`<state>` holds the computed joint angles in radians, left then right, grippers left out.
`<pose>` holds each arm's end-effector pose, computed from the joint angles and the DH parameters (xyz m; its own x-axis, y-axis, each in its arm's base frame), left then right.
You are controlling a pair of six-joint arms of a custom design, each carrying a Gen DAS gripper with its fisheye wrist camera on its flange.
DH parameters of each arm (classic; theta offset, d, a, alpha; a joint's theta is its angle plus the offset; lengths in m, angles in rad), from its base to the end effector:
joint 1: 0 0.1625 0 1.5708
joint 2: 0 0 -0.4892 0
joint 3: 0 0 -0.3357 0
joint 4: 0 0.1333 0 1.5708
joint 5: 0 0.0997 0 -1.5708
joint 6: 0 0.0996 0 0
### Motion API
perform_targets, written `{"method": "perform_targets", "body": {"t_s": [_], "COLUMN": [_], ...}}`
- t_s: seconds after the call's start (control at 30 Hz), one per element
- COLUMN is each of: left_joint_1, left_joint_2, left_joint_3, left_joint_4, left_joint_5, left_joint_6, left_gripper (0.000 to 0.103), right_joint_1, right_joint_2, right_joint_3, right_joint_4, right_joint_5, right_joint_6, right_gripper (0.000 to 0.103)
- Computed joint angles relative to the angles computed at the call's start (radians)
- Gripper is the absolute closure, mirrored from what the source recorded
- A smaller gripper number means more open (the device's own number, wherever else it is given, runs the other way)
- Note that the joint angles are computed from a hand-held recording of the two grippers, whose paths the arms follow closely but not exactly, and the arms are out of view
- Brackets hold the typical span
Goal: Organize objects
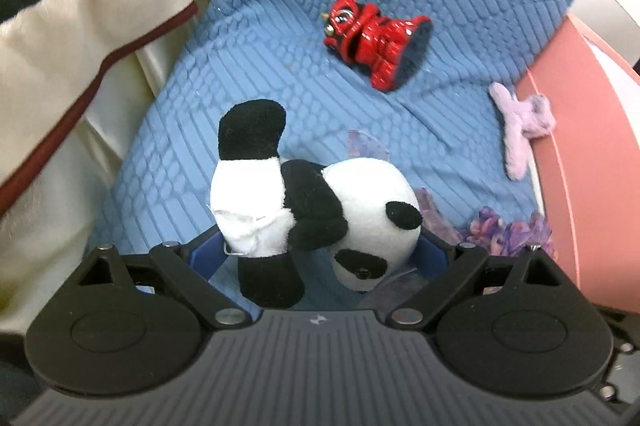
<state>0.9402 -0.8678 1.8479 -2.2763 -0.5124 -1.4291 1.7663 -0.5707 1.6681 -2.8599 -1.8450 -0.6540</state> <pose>-0.1677 -0.6030 0.1829 -0.5981 -0.7018 -0.3869 -0.1739 0.5849 -0.7922 0.2366 -0.6472 0.0529 -0.6414 -0.6941 0.3269 -0.7319 0.6813 0.0105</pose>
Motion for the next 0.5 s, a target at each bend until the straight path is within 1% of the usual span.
{"method": "perform_targets", "body": {"t_s": [0.1, 0.17, 0.23, 0.3, 0.33, 0.37, 0.5], "left_joint_1": [-0.001, 0.001, 0.011, 0.011, 0.009, 0.008, 0.01], "left_joint_2": [0.008, 0.009, 0.013, 0.013, 0.012, 0.012, 0.015], "left_joint_3": [-0.015, -0.022, -0.026, -0.025, -0.026, -0.03, -0.031], "left_joint_4": [0.023, 0.037, 0.016, 0.005, 0.017, 0.03, 0.016], "left_joint_5": [0.0, 0.002, 0.002, 0.004, 0.009, 0.012, 0.004], "left_joint_6": [-0.014, -0.023, -0.003, 0.002, -0.015, -0.028, -0.008], "left_gripper": [0.007, 0.007, 0.007, 0.007, 0.007, 0.007, 0.007], "right_joint_1": [0.003, 0.001, 0.001, 0.003, 0.006, 0.008, 0.016], "right_joint_2": [-0.006, -0.014, -0.023, -0.026, -0.025, -0.023, 0.001], "right_joint_3": [0.018, 0.02, 0.021, 0.026, 0.028, 0.03, 0.024], "right_joint_4": [-0.024, -0.024, -0.025, -0.044, -0.055, -0.068, -0.131], "right_joint_5": [0.001, 0.024, 0.042, 0.051, 0.049, 0.047, 0.024], "right_joint_6": [-0.034, -0.047, -0.059, -0.072, -0.076, -0.086, -0.135], "right_gripper": [0.074, 0.071, 0.057, 0.031, 0.027, 0.025, 0.025]}}
